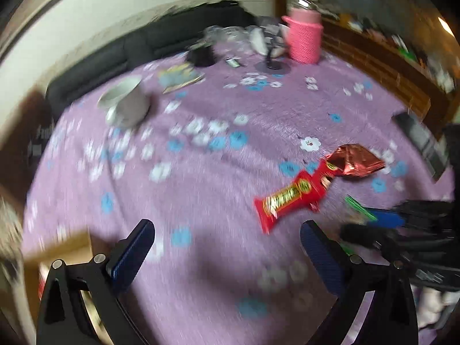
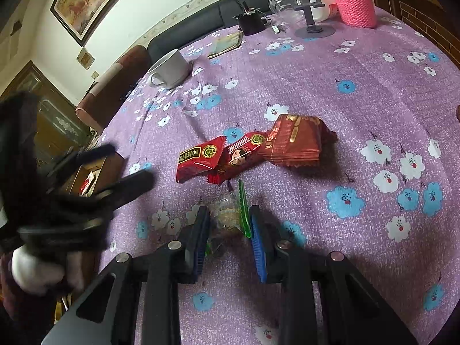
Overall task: Organize snacks
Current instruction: 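Grasp red stick candy with left tool while right tool grasps clear green-striped packet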
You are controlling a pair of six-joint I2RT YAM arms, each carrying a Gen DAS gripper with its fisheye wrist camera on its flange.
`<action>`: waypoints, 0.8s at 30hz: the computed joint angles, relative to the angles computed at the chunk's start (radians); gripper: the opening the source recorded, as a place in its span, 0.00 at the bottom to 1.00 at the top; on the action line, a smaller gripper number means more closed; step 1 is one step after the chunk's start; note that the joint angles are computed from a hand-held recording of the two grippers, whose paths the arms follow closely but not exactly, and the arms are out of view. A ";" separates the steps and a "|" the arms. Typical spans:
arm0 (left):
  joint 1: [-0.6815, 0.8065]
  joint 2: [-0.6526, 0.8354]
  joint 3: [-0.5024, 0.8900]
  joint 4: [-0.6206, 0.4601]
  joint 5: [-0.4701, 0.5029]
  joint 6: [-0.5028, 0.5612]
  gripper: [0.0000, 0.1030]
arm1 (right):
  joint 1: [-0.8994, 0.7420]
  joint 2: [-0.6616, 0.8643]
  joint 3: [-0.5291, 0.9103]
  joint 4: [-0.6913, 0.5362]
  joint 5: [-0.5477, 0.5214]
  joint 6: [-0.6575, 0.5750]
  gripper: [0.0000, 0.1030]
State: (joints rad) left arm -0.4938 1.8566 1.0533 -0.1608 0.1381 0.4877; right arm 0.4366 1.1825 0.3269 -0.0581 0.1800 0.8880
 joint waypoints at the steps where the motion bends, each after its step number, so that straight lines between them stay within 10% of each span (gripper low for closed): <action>1: -0.013 0.026 0.027 -0.003 -0.008 0.024 0.92 | -0.004 -0.002 -0.002 0.002 -0.006 -0.002 0.26; 15: -0.084 0.197 0.232 -0.195 0.064 0.160 0.81 | -0.007 0.002 0.001 -0.001 -0.014 -0.002 0.26; 24: -0.096 0.172 0.187 -0.199 0.101 0.101 0.21 | 0.014 0.014 0.013 -0.008 0.005 -0.007 0.26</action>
